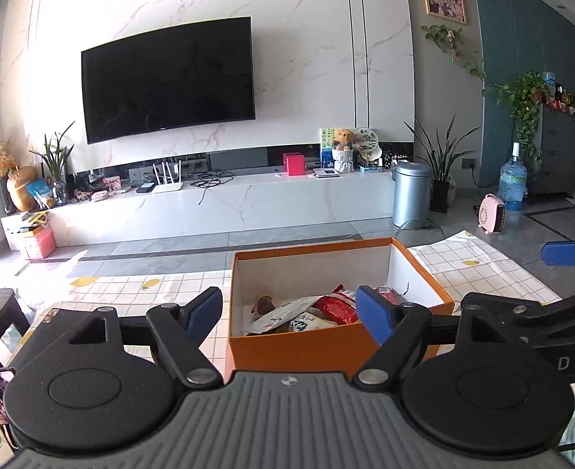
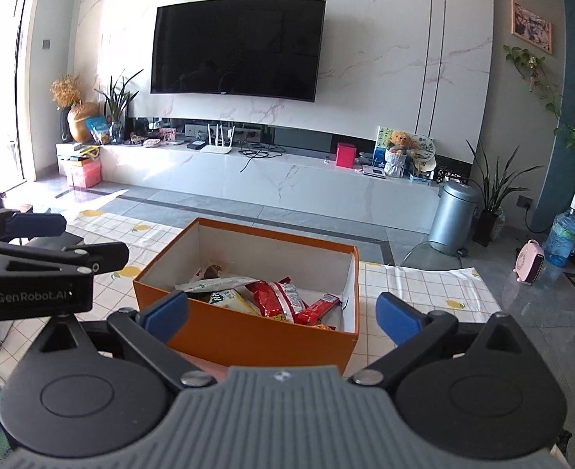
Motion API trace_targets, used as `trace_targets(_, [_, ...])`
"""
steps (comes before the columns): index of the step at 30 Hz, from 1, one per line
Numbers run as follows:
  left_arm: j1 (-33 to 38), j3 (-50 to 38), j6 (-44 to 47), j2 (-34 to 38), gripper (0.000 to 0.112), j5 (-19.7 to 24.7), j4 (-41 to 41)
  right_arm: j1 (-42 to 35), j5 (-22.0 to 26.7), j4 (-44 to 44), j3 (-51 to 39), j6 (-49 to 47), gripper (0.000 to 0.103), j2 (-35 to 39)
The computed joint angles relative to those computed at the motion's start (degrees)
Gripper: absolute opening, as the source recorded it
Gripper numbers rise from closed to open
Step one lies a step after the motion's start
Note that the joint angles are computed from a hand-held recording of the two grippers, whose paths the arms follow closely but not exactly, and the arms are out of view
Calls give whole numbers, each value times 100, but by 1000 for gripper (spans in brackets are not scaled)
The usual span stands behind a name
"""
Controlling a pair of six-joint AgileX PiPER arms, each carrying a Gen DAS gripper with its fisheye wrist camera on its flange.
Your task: Organize snacks
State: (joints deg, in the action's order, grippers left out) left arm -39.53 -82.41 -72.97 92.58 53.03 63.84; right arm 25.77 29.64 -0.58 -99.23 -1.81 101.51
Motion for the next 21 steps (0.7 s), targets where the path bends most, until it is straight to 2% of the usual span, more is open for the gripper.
trace_targets(3, [-172, 114, -116, -11, 91, 217, 133, 99, -353, -383, 637, 605, 99, -382])
trace_targets(10, [-186, 515, -557, -204, 91, 102, 27, 350, -837, -2295, 1542, 2797, 99, -812])
trace_targets(13, [-106, 562, -563, -235, 91, 8, -60, 352, -954, -2350, 1685, 3056, 99, -854])
trace_targets(21, [44, 600, -302, -88, 91, 136, -511, 445, -1089, -2423, 1710, 3069, 99, -582])
